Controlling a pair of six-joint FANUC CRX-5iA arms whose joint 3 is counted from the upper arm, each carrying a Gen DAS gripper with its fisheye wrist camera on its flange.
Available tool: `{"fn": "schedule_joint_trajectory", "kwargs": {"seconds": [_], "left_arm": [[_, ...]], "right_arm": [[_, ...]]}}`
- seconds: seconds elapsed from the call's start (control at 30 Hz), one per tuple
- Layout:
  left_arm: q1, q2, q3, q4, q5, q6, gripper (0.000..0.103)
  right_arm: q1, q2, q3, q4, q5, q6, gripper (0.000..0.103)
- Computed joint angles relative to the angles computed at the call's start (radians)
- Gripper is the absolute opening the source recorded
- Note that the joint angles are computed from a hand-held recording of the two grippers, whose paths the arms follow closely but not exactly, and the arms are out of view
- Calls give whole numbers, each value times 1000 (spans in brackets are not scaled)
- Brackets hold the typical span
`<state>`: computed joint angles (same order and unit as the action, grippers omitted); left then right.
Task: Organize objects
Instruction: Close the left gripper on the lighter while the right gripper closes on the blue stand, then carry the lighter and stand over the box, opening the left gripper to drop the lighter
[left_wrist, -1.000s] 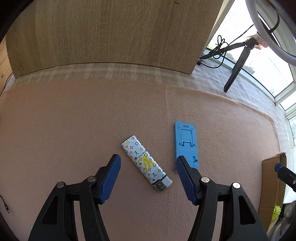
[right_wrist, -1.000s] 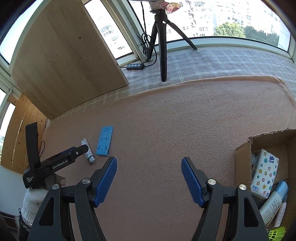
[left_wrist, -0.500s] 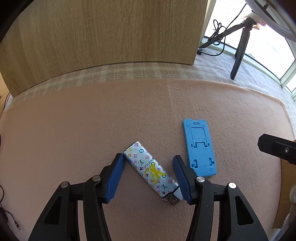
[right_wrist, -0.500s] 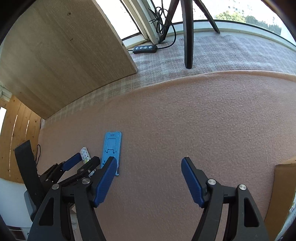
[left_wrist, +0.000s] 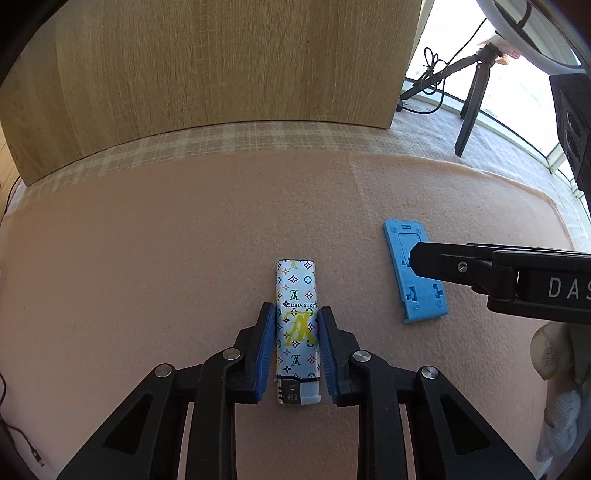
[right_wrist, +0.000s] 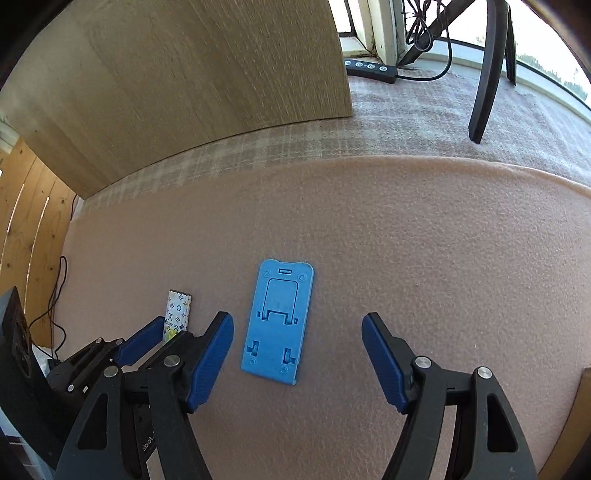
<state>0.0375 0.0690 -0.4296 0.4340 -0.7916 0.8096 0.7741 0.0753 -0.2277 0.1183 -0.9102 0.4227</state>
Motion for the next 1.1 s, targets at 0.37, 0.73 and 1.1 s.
{"fn": "schedule_joint_trajectory", "kwargs": {"seconds": [0.37,0.73,1.1], "left_arm": [[64,-36,-51,62,-24,-61,25],[98,-78,-104,110,-38,-78,24],[156,-221,-257,165,-86,-139,24]], "right_arm": [[51,127,107,80,-119,29,66],[102,85,35,152,-132,13,33],[253,-177,-238,180,-71,-203,33]]}}
